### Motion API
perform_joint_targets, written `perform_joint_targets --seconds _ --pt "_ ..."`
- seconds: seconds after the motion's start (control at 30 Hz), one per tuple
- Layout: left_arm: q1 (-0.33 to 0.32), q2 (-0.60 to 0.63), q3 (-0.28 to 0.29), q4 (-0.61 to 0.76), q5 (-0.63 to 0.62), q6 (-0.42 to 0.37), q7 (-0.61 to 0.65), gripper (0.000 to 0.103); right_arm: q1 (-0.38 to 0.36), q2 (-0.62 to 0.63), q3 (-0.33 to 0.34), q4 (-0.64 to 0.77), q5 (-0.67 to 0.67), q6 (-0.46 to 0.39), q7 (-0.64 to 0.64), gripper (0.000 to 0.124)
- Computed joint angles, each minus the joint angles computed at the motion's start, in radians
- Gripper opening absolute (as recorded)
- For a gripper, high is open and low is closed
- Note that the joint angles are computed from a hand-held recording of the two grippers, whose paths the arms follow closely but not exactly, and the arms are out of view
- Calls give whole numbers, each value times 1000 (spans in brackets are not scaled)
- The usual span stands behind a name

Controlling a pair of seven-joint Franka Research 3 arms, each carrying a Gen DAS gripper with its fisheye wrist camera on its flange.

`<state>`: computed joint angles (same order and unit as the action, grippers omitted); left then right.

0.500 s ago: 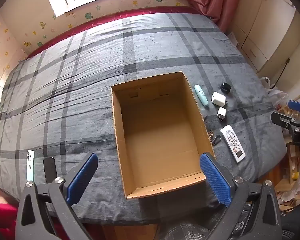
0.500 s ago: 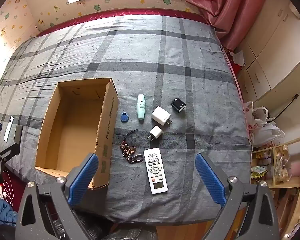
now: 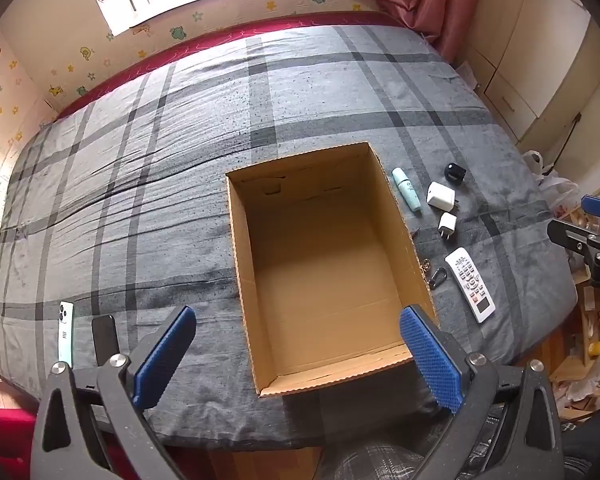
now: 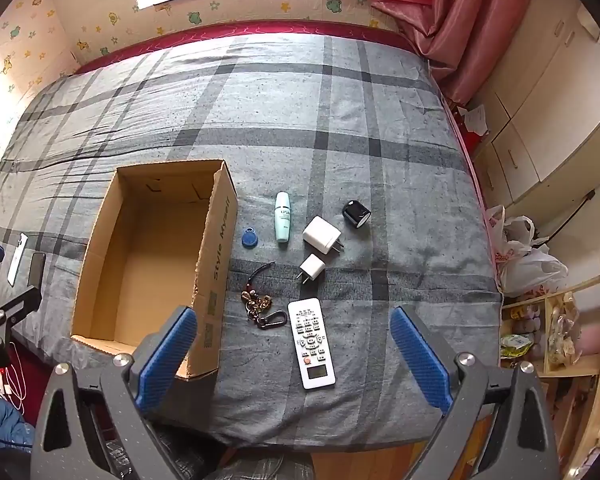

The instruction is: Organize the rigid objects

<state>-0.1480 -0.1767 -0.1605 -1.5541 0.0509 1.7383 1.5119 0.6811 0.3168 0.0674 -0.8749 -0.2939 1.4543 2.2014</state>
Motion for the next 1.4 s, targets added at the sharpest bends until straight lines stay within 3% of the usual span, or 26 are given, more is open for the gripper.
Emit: perform_joint_targets --seconds 1.4 --pt "4 17 1 35 -2 -20 -2 103 21 3 -4 11 -47 -4 -5 100"
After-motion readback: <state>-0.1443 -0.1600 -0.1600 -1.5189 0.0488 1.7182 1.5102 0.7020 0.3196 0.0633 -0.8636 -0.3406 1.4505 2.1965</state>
